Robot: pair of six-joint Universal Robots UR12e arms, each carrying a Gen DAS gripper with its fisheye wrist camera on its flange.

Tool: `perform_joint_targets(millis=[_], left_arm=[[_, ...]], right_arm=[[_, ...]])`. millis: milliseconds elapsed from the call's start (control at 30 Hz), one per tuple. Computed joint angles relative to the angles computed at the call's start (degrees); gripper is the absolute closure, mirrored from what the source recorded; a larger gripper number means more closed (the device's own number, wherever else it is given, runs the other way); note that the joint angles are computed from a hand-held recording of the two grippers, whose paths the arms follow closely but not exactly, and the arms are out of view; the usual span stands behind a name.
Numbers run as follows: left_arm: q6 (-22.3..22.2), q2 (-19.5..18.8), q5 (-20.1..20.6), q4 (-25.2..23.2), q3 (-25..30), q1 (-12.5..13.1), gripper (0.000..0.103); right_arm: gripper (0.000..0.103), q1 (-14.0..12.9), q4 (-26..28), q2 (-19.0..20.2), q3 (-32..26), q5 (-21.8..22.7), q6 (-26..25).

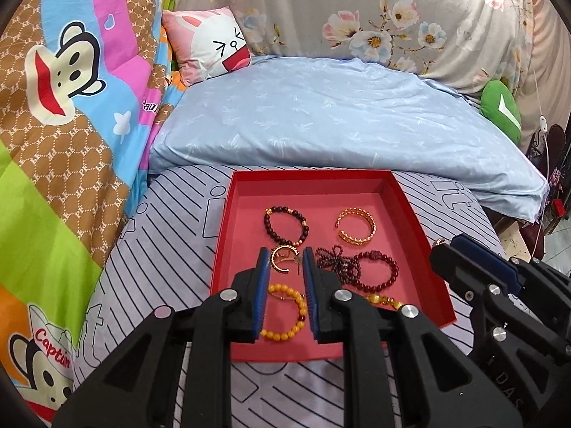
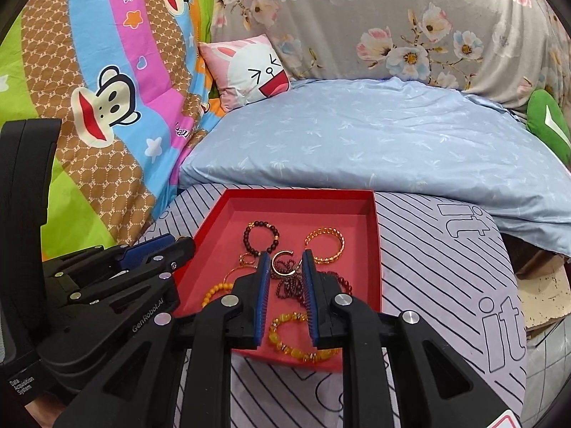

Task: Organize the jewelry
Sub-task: 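Lift both earrings and carry them over the red tray, then lower both earrings into the red tray and open both grippers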

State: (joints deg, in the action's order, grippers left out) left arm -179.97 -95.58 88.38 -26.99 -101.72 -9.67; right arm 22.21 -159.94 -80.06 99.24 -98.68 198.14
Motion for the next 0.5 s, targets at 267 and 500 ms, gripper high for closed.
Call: perform_joint_targets(millis=[267, 500], left_arm=[[-0.33, -3.49, 0.33, -1.59, 3.47, -0.14, 0.085], [-0.81, -5.96, 0.56, -3.0, 5.55, -0.16, 0.085]], right_arm=[[0.086, -1.15, 1.15, 2.52, -2.39, 1.13, -0.37], [0.086, -1.96, 2.26, 4.59, -4.04, 1.54, -0.74]])
